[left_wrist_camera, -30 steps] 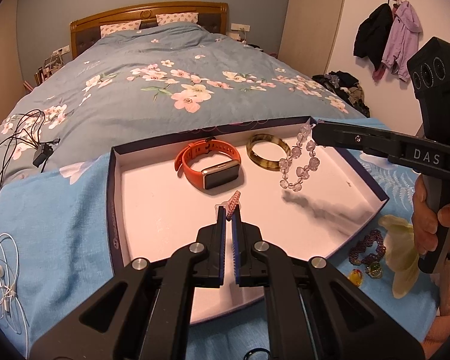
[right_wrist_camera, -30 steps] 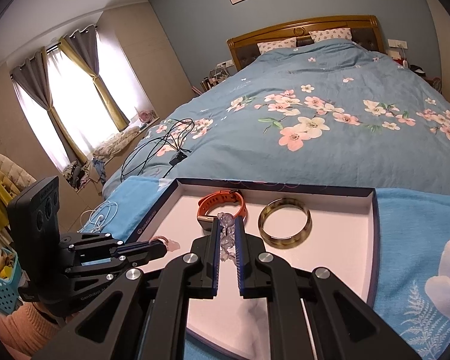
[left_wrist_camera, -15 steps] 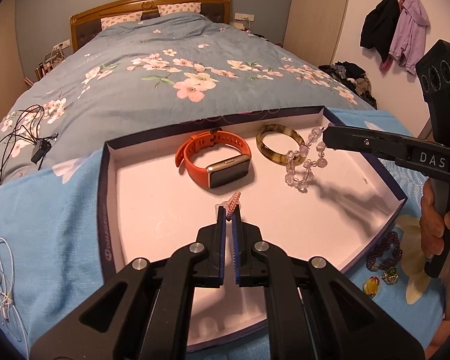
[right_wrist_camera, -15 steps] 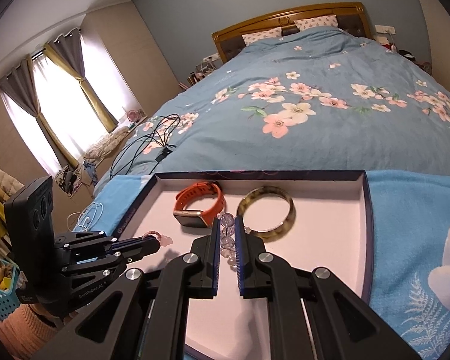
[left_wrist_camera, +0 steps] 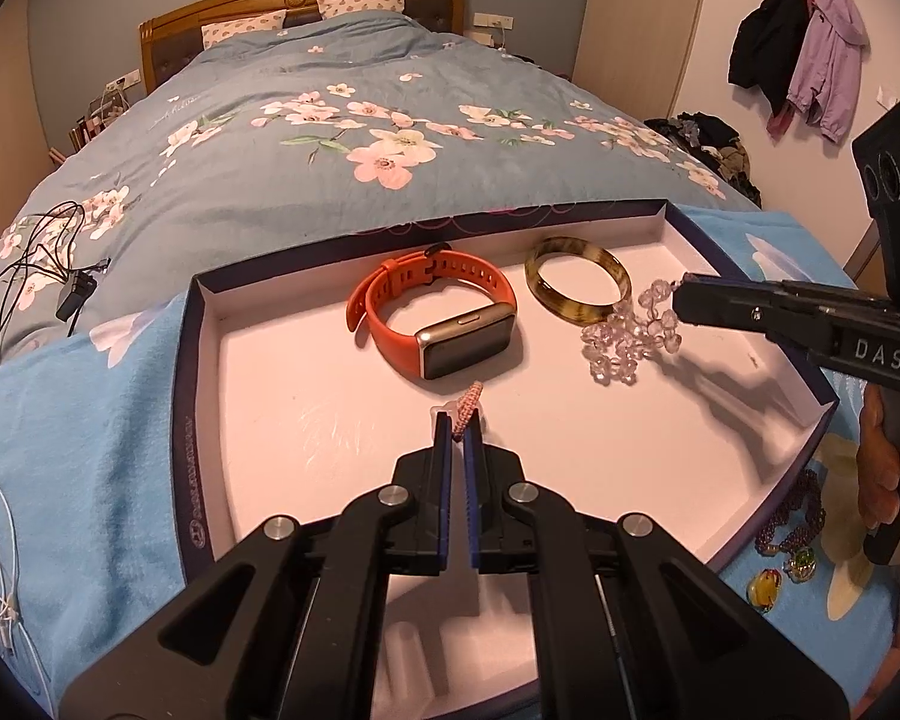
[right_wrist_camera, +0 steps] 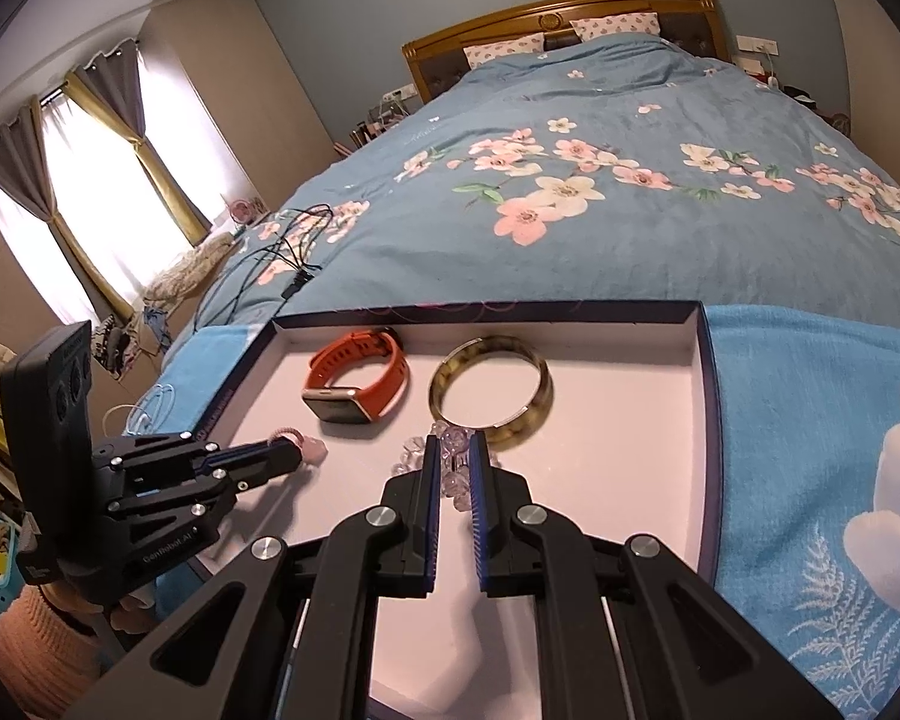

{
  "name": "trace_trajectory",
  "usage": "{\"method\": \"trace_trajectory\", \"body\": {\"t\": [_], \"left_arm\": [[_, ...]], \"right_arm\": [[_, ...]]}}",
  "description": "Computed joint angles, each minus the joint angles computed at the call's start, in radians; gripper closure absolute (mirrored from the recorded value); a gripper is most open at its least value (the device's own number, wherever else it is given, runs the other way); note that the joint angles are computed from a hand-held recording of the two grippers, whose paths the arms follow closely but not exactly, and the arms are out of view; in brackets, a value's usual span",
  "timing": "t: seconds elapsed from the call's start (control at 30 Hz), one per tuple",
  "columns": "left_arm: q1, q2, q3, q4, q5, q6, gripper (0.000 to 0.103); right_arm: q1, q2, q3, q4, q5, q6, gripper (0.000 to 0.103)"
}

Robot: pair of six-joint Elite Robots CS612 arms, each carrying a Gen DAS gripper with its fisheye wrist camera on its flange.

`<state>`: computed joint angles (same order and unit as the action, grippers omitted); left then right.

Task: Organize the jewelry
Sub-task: 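Carry the pink ring with the left tool into the box while the right tool releases the bracelet there, then grasp the black ring with the left tool while the right tool grasps the purple beaded necklace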

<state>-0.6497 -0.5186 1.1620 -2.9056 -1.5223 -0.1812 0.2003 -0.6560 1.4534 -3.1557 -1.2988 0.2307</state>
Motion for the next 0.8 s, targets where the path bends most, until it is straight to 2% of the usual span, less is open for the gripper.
{"method": "trace_trajectory", "body": {"t": [0.17,0.23,0.37,0.43,0.5,0.63,0.8], "left_arm": [[0.001,0.010,-0.019,0.023,-0.009,-0.005,0.096],[0.001,0.011,-0.020,0.018,-0.009,-0.010,0.095],[0.000,0.003,-0.007,-0.001,-0.003,-0.019,0.081],[-0.002,-0.006,0.011,-0.026,0.009,-0.019,0.074],[-0.005,-0.021,0.038,-0.061,0.027,-0.016,0.064],[-0.017,-0.061,0.109,-0.148,0.064,0.013,0.060],[-0.031,-0.111,0.207,-0.268,0.066,0.057,0.058]], "right_arm": [[0.004,-0.002,-0.001,0.014,-0.030,-0.009,0.091],[0.006,-0.004,0.000,0.018,-0.042,-0.008,0.081],[0.009,-0.012,0.014,0.014,-0.071,-0.004,0.074],[0.012,-0.019,0.024,0.006,-0.092,-0.004,0.064],[0.016,-0.027,0.038,-0.012,-0.119,-0.013,0.060],[0.015,-0.053,0.085,-0.074,-0.124,-0.021,0.060],[0.024,-0.097,0.166,-0.158,-0.116,-0.103,0.060]]}}
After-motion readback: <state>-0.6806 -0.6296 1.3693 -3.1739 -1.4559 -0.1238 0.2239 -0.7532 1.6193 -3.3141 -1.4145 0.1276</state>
